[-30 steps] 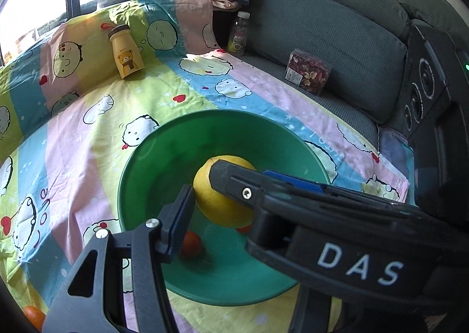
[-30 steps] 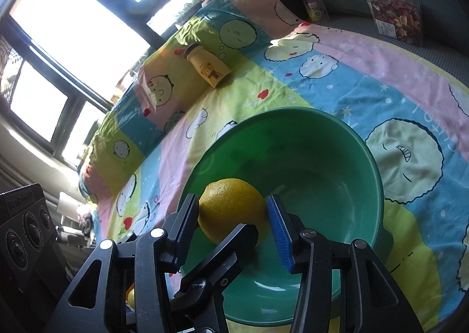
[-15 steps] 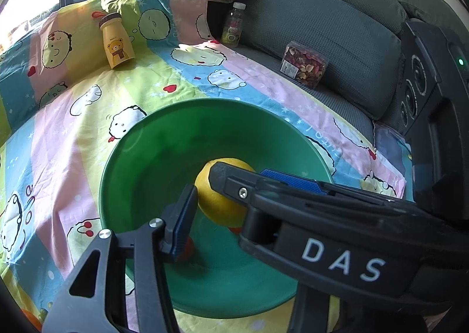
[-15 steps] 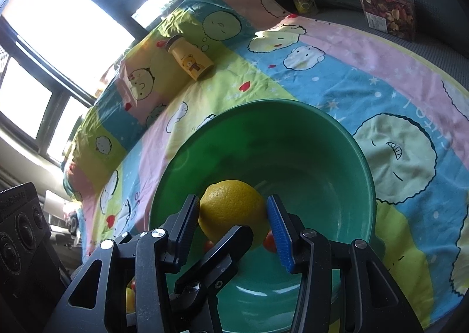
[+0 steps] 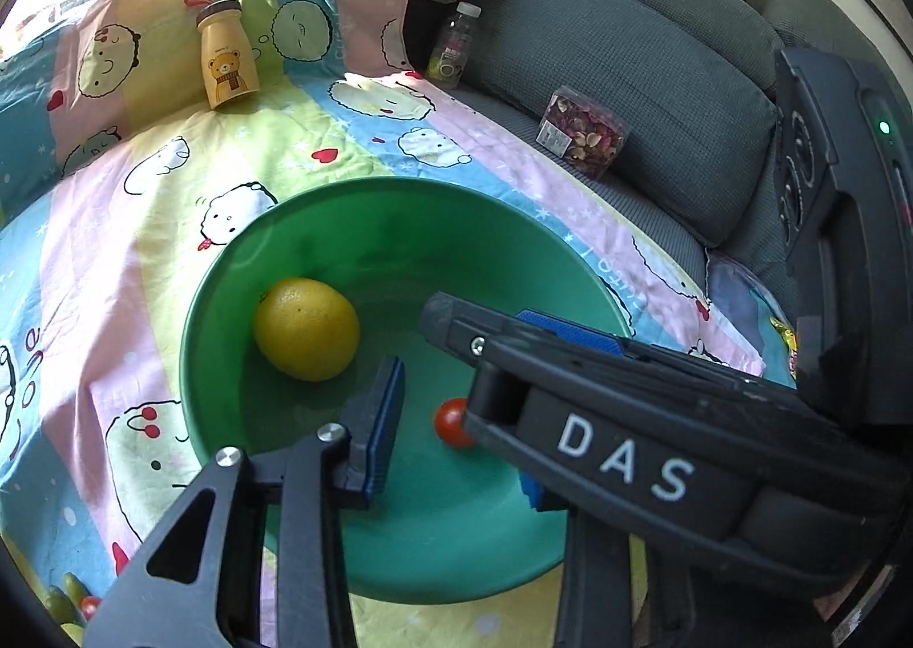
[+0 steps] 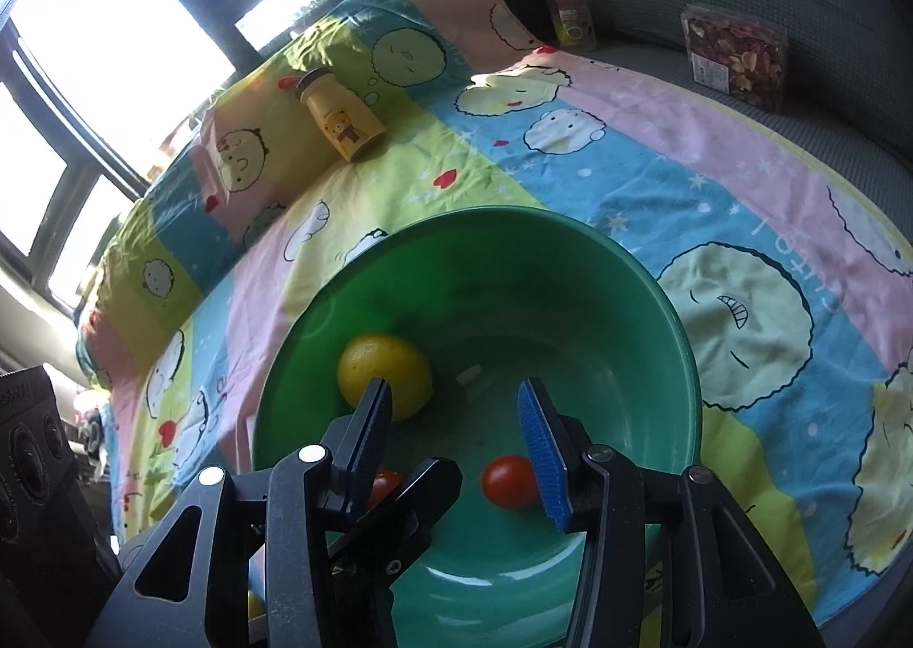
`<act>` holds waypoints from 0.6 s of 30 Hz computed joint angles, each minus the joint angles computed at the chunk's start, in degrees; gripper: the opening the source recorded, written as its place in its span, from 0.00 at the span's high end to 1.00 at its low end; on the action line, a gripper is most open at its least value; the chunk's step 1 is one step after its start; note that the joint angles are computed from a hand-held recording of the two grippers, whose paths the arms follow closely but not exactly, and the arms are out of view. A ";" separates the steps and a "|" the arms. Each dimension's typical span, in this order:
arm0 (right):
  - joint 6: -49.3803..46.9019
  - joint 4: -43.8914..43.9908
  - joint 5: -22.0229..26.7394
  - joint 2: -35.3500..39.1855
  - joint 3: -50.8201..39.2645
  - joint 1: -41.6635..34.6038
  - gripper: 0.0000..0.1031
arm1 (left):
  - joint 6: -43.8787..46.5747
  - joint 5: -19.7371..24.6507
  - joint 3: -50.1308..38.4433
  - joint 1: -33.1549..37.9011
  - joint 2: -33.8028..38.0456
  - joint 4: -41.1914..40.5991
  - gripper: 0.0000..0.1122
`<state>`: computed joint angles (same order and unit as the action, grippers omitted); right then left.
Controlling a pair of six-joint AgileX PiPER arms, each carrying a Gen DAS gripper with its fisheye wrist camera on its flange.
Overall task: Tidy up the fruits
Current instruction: 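Lower the lemon into the green bowl and open the right gripper, then withdraw the open right gripper from the bowl back to the fruit pile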
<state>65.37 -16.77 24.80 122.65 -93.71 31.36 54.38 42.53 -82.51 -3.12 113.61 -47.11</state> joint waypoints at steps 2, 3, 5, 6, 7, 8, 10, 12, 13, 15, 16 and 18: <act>1.25 -0.86 0.40 -0.06 -0.04 0.16 0.52 | 1.37 -0.68 1.80 0.75 -1.65 -0.55 0.67; 1.63 -1.15 0.47 -0.20 0.12 0.21 0.52 | 2.65 -0.94 2.96 1.43 -2.63 -1.67 0.64; 2.84 -2.45 0.52 -0.34 0.01 0.62 0.52 | 4.51 -0.31 4.83 3.31 -4.32 -3.72 0.56; 3.05 -2.86 0.01 -0.71 0.42 0.79 0.52 | 5.45 0.29 5.63 4.45 -5.10 -4.88 0.52; 3.50 -3.43 -0.23 -1.02 0.58 1.13 0.52 | 6.37 0.73 6.37 5.59 -5.84 -6.09 0.46; 4.31 -4.44 -0.25 -1.35 0.73 1.51 0.52 | 7.43 0.97 7.51 6.82 -6.98 -7.22 0.43; 6.86 -7.65 0.08 -1.82 0.67 2.57 0.48 | 9.65 0.71 9.87 9.10 -9.70 -8.89 0.32; 8.51 -9.76 0.75 -2.19 0.32 3.61 0.41 | 12.03 0.58 12.73 11.84 -12.98 -10.64 0.29; 9.38 -10.97 1.75 -2.35 -0.09 4.32 0.33 | 12.85 1.10 13.77 13.56 -14.37 -11.34 0.26; 13.55 -16.01 3.83 -2.97 -0.54 6.12 0.27 | 13.59 2.41 15.76 17.32 -17.18 -12.57 0.22; 15.26 -18.26 4.45 -3.40 -0.52 6.92 0.24 | 13.91 3.34 16.67 19.55 -18.45 -13.31 0.21; 17.65 -21.50 4.75 -4.34 -0.29 8.32 0.20 | 14.75 5.78 18.15 24.40 -20.57 -14.71 0.21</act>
<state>83.02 -38.28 29.56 118.31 -94.00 39.68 69.12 48.31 -64.36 21.28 93.04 -61.82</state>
